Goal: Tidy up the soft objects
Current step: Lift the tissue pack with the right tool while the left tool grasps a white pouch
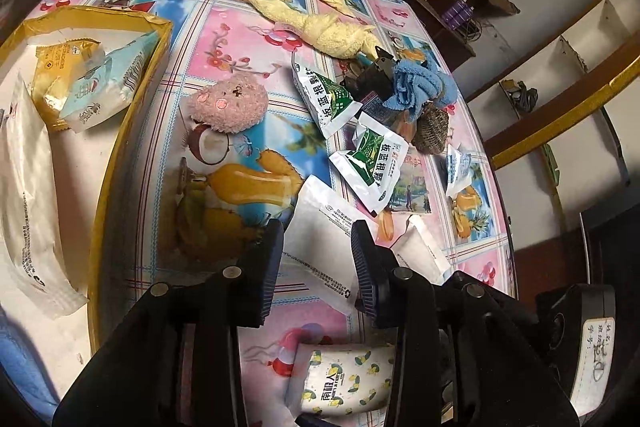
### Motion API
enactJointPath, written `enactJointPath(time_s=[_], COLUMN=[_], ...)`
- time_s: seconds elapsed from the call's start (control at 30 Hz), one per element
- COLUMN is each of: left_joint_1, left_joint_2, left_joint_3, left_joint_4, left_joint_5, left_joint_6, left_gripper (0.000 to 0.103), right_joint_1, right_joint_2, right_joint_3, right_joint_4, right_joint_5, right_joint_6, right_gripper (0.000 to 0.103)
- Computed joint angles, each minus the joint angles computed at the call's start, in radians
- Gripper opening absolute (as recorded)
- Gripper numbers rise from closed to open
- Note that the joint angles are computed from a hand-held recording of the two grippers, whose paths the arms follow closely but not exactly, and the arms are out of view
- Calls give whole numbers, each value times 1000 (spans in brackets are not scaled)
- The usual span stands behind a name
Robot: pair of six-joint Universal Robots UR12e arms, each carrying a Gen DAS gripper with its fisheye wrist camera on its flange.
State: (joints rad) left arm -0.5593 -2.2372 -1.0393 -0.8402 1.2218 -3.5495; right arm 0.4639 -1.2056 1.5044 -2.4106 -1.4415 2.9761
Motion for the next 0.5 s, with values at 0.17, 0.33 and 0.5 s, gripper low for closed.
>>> enactJointPath(time_s=[0.17, 0.33, 0.5], left_joint_1=[-5, -19, -69], left_joint_2=[-4, -14, -43], left_joint_3=[11, 27, 79], left_joint_4=[-29, -50, -50], left_joint_5=[12, 38, 244], left_joint_6=[42, 101, 292], left_gripper=[37, 47, 63], right_joint_1=[-24, -63, -95], right_joint_2=[-18, -87, -139], right_joint_3=[32, 150, 238], right_joint_4=[16, -93, -177], right_joint_5=[80, 90, 75], right_joint_6=[90, 276, 397], right_gripper=[52, 50, 51])
